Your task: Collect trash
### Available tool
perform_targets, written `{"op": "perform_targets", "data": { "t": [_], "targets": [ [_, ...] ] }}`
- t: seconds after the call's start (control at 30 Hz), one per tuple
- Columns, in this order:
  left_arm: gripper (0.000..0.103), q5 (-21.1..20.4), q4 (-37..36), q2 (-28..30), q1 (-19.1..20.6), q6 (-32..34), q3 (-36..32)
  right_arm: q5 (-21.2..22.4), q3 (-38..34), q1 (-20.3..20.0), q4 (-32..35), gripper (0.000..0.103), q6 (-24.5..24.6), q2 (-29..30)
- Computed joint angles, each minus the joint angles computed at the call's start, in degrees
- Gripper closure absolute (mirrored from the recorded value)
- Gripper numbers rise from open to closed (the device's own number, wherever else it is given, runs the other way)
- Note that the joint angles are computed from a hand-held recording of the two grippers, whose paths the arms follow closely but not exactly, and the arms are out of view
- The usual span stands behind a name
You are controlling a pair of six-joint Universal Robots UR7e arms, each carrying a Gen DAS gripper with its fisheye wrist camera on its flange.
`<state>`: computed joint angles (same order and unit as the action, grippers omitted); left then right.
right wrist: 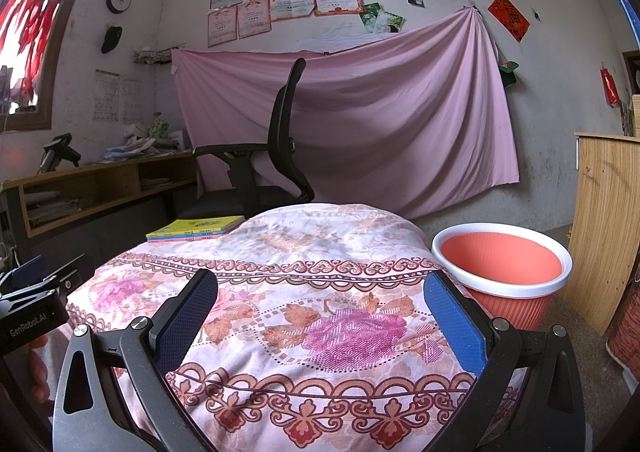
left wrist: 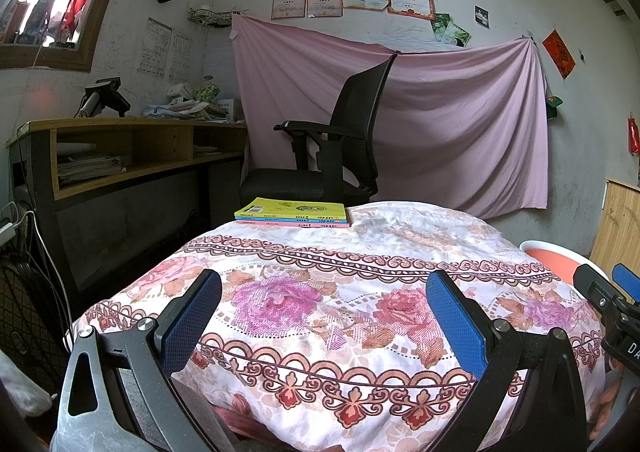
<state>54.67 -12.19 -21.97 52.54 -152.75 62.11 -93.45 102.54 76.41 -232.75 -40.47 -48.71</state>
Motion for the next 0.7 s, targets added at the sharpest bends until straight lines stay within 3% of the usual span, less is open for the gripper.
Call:
{"op": "perform_targets", "data": {
  "t": [0.7],
  "targets": [
    [0.003,-1.25,-0.57,0.46,-0.26,1.14,-0.9,-0.22,-0.05,0.15,0.05,0.0,0.05,0.09]
  ]
}}
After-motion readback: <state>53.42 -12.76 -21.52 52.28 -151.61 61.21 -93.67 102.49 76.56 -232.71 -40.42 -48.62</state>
